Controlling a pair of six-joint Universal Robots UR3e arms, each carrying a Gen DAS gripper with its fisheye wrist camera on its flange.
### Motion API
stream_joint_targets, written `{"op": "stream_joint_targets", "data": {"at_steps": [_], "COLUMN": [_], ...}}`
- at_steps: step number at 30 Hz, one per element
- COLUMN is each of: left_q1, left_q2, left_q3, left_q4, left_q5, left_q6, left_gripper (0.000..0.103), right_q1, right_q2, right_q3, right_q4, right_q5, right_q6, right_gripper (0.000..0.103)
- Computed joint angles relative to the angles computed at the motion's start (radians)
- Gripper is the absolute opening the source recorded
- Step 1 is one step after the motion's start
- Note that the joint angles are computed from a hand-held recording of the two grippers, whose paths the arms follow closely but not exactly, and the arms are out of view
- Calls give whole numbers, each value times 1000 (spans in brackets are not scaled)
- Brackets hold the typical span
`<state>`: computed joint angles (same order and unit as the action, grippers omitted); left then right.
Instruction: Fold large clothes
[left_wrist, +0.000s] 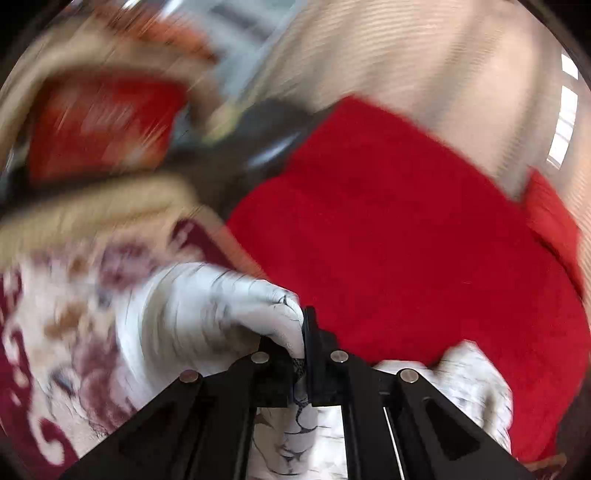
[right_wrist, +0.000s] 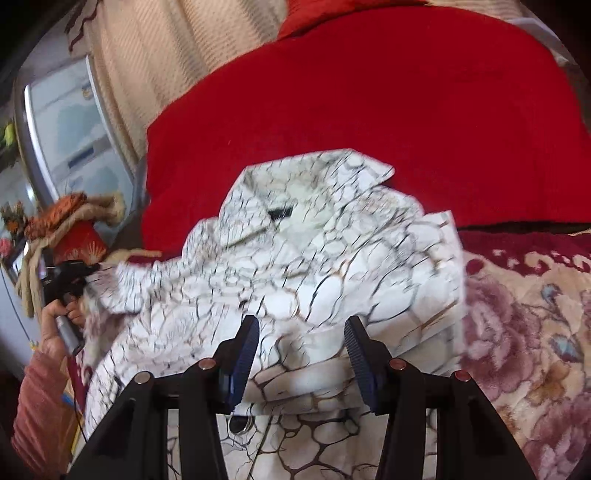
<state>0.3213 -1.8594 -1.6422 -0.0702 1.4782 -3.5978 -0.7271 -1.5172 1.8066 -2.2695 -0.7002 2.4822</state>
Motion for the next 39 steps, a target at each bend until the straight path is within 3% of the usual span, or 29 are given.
{"op": "stream_joint_targets", "data": {"at_steps": [2, 6, 9, 11, 13, 15, 16, 18, 22, 24, 26, 28, 31, 33, 36, 39], "left_q1": [-96, -389, -639, -774, -851, -862, -862, -855, -779, -736, -708, -630, -512, -445, -419, -419], "left_q2": [57, 44, -92, -225, -320, -364, -368, -327, -171, -107, -111, -100, -78, -75, -126, -164], "left_q3": [41, 204, 388, 556, 669, 727, 722, 624, 354, 228, 185, 146, 128, 83, 135, 190], "left_q4": [-33, -117, -191, -325, -453, -563, -592, -521, -301, -190, -131, -169, -312, -319, -396, -421], "left_q5": [35, 189, 302, 347, 334, 273, 242, 237, 214, 235, 315, 332, 266, 212, 202, 190], "left_q6": [66, 228, 327, 399, 409, 383, 365, 352, 326, 308, 296, 215, 52, -38, -99, -92], "left_gripper": [4, 4, 5, 9, 17, 41, 44, 57, 68, 78, 80, 80, 80, 80, 79, 79], "right_q1": [-30, -78, -117, -156, -192, -213, -228, -240, -248, -241, -222, -187, -127, -82, 23, 138], "right_q2": [-2, 8, 29, 41, 58, 77, 86, 103, 128, 129, 131, 134, 99, 76, 42, 92], "right_q3": [-6, -18, -40, -56, -79, -104, -113, -128, -194, -215, -231, -246, -231, -222, -173, -196], "right_q4": [-7, -51, -74, -82, -83, -89, -96, -107, 24, 97, 166, 232, 305, 351, 261, 111], "right_q5": [23, 46, 68, 93, 113, 118, 125, 129, 132, 128, 128, 119, 97, 85, 40, -38], "right_q6": [33, 118, 187, 235, 276, 309, 323, 343, 283, 234, 196, 138, 42, -38, -74, 12], "right_gripper": [52, 52, 52, 52, 55, 67, 71, 72, 72, 72, 72, 72, 72, 73, 79, 79]}}
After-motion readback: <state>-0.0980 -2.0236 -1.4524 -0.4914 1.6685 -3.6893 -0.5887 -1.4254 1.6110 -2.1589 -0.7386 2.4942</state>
